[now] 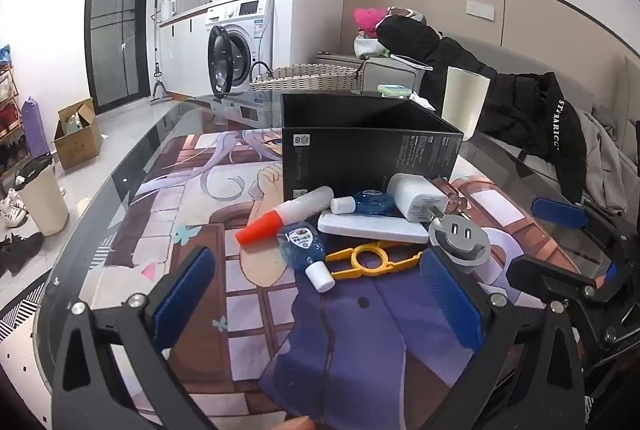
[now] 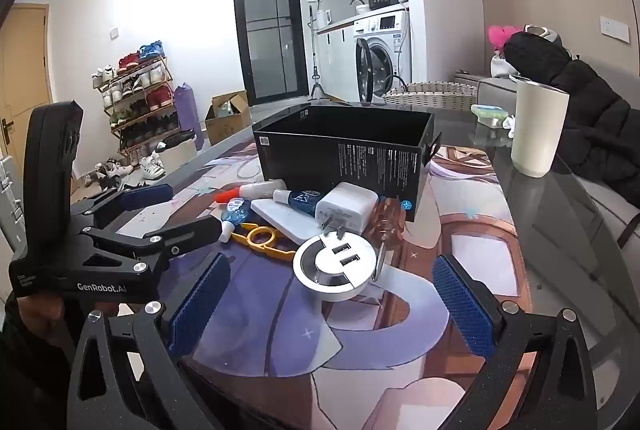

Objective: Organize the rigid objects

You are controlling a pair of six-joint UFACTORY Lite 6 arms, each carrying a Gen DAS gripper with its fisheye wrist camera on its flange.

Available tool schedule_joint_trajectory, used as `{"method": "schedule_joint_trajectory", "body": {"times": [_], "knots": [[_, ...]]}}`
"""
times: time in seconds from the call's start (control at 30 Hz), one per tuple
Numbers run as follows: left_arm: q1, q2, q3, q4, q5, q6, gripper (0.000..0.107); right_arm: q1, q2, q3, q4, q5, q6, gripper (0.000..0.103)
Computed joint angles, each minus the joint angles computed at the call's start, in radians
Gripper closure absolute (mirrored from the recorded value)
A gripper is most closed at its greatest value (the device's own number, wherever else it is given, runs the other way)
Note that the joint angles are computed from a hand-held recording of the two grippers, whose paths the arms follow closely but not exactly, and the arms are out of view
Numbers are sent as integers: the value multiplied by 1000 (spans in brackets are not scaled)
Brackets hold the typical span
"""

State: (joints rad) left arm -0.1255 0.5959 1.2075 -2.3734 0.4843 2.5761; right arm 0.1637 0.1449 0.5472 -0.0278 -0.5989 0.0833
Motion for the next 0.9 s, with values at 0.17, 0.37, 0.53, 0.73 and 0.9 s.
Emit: {"method": "schedule_joint_trajectory", "body": {"times": [0.17, 0.37, 0.53, 0.73, 0.9], "knots": [[-1, -3, -7, 3, 7, -8, 4, -13, 5, -5, -38, -12, 31, 0], [19, 20, 31, 51, 2, -56, 4, 12, 9, -10, 20, -15, -3, 0], [25, 24, 32, 60, 7, -55, 4, -4, 19, 19, 5, 17, 8, 0], [17, 19, 36, 47, -8, -56, 4, -11, 29, 24, -8, 19, 15, 0], [18, 21, 38, 52, -2, -48, 4, -4, 24, 23, 6, 23, 6, 0]]}}
